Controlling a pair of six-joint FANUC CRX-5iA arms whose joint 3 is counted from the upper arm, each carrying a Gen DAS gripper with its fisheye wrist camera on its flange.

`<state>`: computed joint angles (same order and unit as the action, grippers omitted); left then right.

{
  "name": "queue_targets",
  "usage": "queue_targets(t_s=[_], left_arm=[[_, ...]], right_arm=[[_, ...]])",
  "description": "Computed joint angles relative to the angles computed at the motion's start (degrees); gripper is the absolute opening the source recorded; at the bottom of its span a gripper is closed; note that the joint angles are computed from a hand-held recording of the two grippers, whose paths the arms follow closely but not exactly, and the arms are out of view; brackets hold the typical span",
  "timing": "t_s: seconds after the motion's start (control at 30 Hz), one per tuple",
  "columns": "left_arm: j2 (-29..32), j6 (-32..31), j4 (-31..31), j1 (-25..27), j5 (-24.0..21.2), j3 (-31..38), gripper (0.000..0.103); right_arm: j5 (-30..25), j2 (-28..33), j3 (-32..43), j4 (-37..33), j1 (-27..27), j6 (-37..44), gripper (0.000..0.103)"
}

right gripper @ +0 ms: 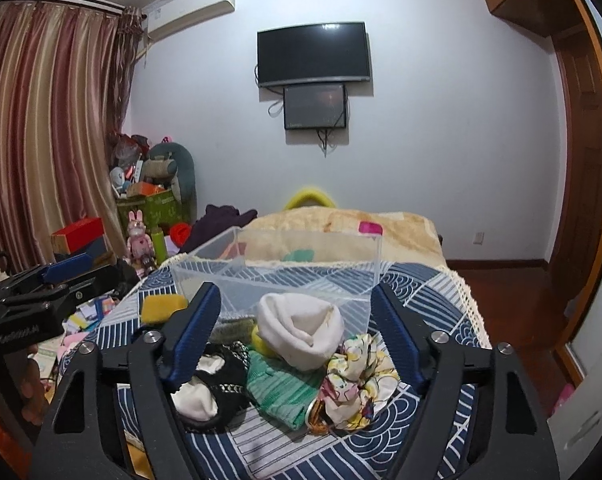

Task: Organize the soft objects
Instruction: 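Grasp the yellow sponge with the left tool while the right tool grasps the white sock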

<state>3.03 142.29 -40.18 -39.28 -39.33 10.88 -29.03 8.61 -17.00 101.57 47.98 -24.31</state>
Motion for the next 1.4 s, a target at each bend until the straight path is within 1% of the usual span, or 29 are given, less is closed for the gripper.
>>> queue_targets(t_s=[0.1,0.17,0.27,0.37,0.43,0.5,0.57,0.6,0.73,0.87,0.9,0.93,0.97,1.0,1.03,1.07,1.1,1.13,1.23,1.3,1.4], left_arm=[[1.4,-5.5,7.9,4.1,0.4,-0.2,0.076],[2.5,-8.2,12.0,6.1,0.8,-0.2,0.076],[4.3,-10.3,15.2,8.0,0.2,0.6,0.076],[5.3,-14.0,19.7,9.8,0.9,0.3,0.076],[6.4,-15.0,20.7,10.4,-0.5,1.4,0.076],[7.5,-16.5,22.6,11.3,-1.4,2.2,0.076],[8.4,-19.0,25.9,12.5,-1.6,2.2,0.076],[8.9,-19.4,26.5,12.7,-2.2,2.7,0.076],[10.6,-20.8,28.6,13.3,-3.5,3.8,0.077],[12.3,-21.5,30.5,13.9,-4.6,4.7,0.078],[12.4,-22.1,31.6,14.2,-4.3,4.2,0.078],[12.4,-22.3,32.1,14.4,-4.0,3.9,0.078],[12.2,-22.4,32.6,14.5,-3.5,3.4,0.078],[11.9,-22.3,32.7,14.6,-2.9,2.9,0.078],[11.5,-21.9,32.5,14.6,-2.3,2.4,0.076],[11.2,-21.4,32.4,14.6,-1.9,2.0,0.073],[11.1,-21.6,32.8,14.8,-1.6,1.6,0.066],[11.0,-22.0,33.4,14.9,-1.5,1.3,0.065],[10.4,-21.3,33.2,14.9,-0.7,0.4,0.062],[9.8,-20.6,32.2,14.5,-0.2,0.0,0.061],[8.6,-18.7,28.9,13.2,-0.4,0.2,0.061]], right_arm=[[0.4,0.5,0.5,-3.4,0.2,2.3,0.071],[1.0,0.9,0.9,-5.7,0.2,3.8,0.071],[1.2,1.5,1.6,-9.1,0.4,6.0,0.071],[2.0,2.4,2.8,-13.1,0.5,9.0,0.071],[2.4,3.0,3.4,-14.9,0.6,10.4,0.071],[2.1,4.0,4.9,-19.2,1.0,14.2,0.071],[2.3,5.1,6.4,-23.4,1.3,17.9,0.071],[2.3,5.5,6.9,-24.3,1.5,18.8,0.071],[1.5,7.6,10.2,-31.7,2.2,26.4,0.071],[1.2,8.5,11.3,-35.3,2.6,29.9,0.071],[1.2,8.5,11.3,-36.0,2.7,30.6,0.066],[1.2,8.5,11.4,-36.5,2.7,31.0,0.059],[1.4,8.5,11.6,-38.0,2.7,32.3,0.056],[1.7,8.5,11.8,-39.2,2.7,33.4,0.051],[2.1,8.5,11.9,-40.5,2.8,34.5,0.045],[2.2,8.5,12.0,-41.0,2.9,34.9,0.043],[2.1,8.6,12.1,-41.1,2.9,35.0,0.041],[2.1,8.5,11.9,-40.3,2.9,34.5,0.037],[1.8,8.2,11.3,-38.7,3.0,33.5,0.029],[2.3,7.7,10.7,-37.4,2.8,32.1,0.027],[3.2,6.9,9.6,-35.0,2.3,29.5,0.027]])
